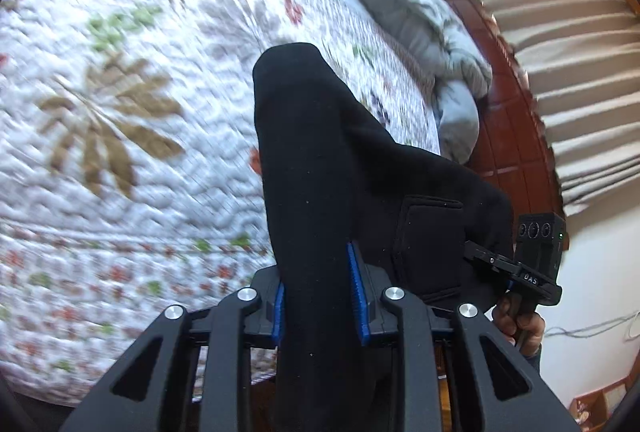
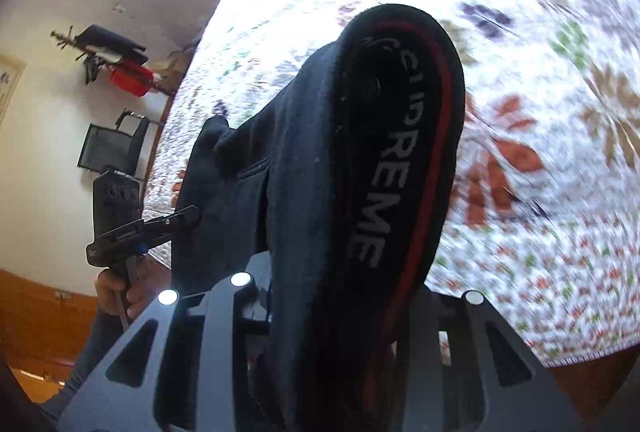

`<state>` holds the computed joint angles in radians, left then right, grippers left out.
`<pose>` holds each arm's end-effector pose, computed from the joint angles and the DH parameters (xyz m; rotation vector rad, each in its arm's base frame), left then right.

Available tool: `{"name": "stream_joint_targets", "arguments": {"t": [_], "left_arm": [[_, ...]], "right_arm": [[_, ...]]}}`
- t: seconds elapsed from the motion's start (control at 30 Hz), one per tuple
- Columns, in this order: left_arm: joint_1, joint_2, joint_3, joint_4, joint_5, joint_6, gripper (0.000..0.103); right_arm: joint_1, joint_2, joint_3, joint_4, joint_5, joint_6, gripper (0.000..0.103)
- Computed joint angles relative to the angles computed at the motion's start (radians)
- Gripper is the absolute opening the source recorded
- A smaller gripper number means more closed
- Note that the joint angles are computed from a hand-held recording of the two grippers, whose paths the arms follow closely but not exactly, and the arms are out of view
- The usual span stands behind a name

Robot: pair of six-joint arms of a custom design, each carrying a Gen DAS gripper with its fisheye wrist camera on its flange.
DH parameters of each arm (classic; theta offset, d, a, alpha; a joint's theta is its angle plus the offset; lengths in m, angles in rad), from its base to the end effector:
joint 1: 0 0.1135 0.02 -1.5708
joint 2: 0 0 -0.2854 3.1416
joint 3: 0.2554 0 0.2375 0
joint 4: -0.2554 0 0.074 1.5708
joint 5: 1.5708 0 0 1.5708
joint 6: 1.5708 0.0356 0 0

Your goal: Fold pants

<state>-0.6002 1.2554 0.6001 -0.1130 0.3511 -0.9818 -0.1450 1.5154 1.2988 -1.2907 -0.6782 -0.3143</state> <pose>0.1808 -0.1386 0.2177 -0.3004 2.5853 -1.1066 0.2486 -0.0137 0.3062 -0.2659 2.7659 0.9342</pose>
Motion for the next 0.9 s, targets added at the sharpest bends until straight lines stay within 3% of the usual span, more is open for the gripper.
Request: {"name": "stream_joint_targets", "arguments": {"t": [0.17, 0.37, 0.73, 0.9], "left_arm": [[0.248, -0.045, 0.055, -0.165, 0.125, 0.165, 0.026], [0.526, 0.088, 0.194, -0.295, 0.256, 0.385, 0.026], [0.786, 0.563, 0.5, -0.353, 0.32, 0.62, 0.026], [0.825, 0.745, 0.56, -0.323, 0.309, 0.659, 0.026]], "right_arm": [[0.153, 0.104, 0.138, 0.061, -0.001, 0.127, 0.03], [0.302, 0.288, 0.323, 0.137, 0.012, 0.26, 0.03], [0.448, 0.796, 0.843, 0.152, 0.035, 0.408, 0.03], [0.467, 0.955, 0.949, 0.157, 0.044, 0.438, 0.03]]}}
